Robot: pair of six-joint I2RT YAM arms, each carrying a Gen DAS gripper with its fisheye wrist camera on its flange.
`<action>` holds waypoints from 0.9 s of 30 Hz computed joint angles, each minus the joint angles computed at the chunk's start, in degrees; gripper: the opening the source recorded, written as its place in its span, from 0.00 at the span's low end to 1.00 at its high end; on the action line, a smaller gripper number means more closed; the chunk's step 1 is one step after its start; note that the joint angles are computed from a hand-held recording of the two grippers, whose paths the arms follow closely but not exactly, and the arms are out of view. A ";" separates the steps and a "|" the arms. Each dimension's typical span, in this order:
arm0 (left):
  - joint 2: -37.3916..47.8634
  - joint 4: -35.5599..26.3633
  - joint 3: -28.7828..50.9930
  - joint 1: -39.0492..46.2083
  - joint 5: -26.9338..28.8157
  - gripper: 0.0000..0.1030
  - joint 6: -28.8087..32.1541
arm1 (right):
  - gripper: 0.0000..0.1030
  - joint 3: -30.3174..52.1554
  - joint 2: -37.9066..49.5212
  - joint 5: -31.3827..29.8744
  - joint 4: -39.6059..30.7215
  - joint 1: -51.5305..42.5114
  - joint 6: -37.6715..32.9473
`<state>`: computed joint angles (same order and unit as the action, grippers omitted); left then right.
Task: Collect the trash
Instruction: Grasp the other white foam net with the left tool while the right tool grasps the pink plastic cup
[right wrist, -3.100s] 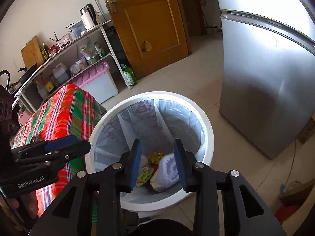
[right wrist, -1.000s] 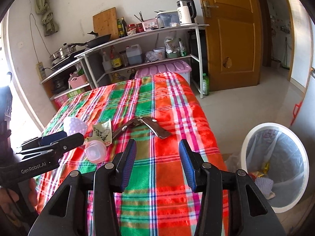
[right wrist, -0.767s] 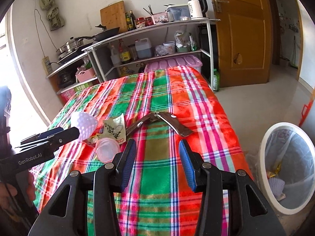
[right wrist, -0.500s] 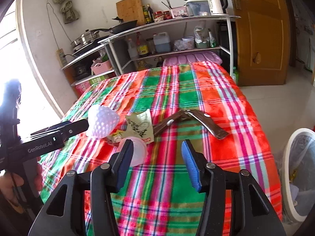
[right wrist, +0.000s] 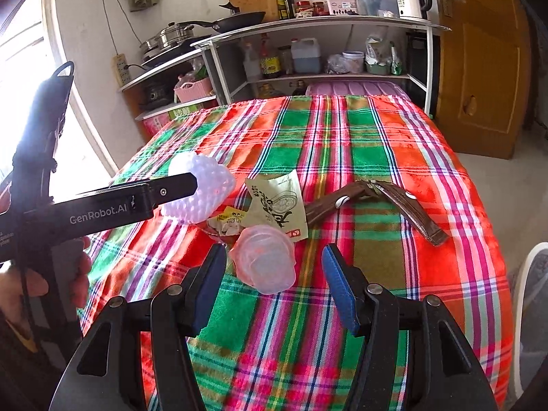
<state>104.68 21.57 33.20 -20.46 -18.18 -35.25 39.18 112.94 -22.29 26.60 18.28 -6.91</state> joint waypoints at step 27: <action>4.04 1.32 2.69 -0.32 1.42 0.27 1.47 | 0.28 -0.73 0.75 -0.31 1.32 0.20 -1.35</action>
